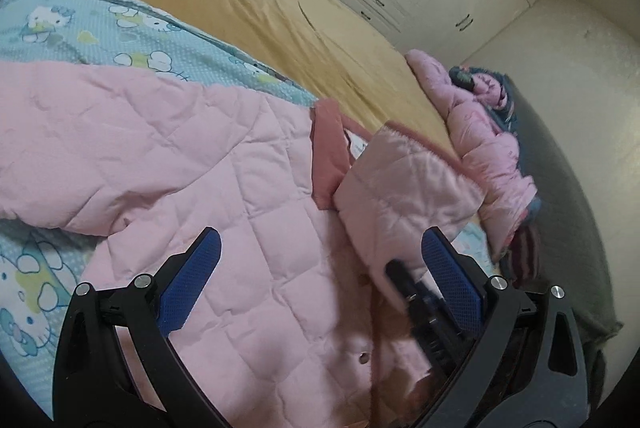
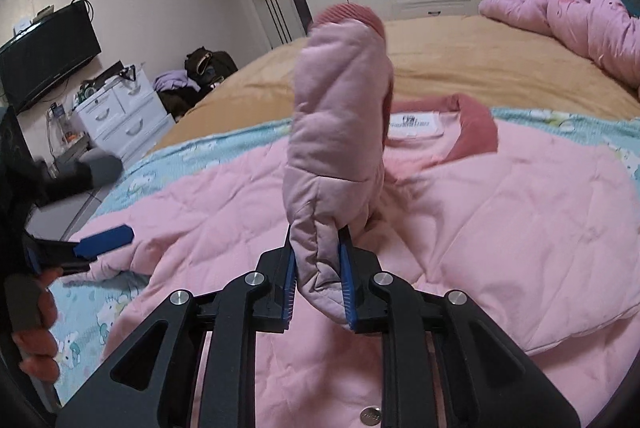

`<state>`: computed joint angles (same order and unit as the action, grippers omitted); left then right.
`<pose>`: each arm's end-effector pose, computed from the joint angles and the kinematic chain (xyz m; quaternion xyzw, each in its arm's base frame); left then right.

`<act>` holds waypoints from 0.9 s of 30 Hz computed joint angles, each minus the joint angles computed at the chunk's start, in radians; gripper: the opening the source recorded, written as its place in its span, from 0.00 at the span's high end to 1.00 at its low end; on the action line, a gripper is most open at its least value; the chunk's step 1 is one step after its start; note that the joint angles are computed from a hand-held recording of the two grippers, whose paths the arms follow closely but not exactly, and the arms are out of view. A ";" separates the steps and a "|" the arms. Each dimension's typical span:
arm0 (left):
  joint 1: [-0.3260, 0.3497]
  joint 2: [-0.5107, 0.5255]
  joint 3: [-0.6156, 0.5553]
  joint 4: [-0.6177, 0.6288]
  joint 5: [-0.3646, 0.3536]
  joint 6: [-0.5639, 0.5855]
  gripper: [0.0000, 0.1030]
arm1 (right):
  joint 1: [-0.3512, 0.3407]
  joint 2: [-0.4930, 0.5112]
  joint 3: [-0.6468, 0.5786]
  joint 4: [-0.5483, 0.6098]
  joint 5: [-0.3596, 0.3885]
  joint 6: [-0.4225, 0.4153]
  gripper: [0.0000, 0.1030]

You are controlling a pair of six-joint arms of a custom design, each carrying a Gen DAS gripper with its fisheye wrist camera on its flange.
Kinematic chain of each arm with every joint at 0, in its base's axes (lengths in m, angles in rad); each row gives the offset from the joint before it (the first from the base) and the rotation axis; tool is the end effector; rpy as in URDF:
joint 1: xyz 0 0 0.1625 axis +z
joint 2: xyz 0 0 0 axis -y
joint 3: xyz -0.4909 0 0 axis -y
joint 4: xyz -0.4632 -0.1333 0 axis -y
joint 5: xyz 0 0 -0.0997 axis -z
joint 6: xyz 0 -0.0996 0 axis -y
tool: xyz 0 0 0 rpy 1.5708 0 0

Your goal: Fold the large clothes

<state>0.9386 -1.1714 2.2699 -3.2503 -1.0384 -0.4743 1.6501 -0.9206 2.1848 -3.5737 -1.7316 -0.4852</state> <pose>-0.1661 -0.5379 0.1853 -0.0022 0.9274 -0.3676 0.0692 0.1627 -0.5658 0.1061 0.2310 -0.9008 0.3374 0.1459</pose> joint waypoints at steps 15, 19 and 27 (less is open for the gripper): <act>0.052 0.009 -0.009 0.011 -0.061 -0.054 0.09 | 0.021 0.039 0.000 0.127 -0.096 -0.010 0.56; 0.089 0.025 -0.015 0.009 -0.138 -0.075 0.09 | 0.032 0.036 0.009 0.146 -0.098 -0.022 0.44; 0.125 0.052 -0.029 0.044 -0.210 -0.110 0.09 | 0.025 -0.033 0.042 0.253 -0.019 0.033 0.22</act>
<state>1.0639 -1.1192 2.2412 -3.2064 -1.2482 -0.5843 1.6755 -0.9535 2.2266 -3.3207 -1.7503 -0.4521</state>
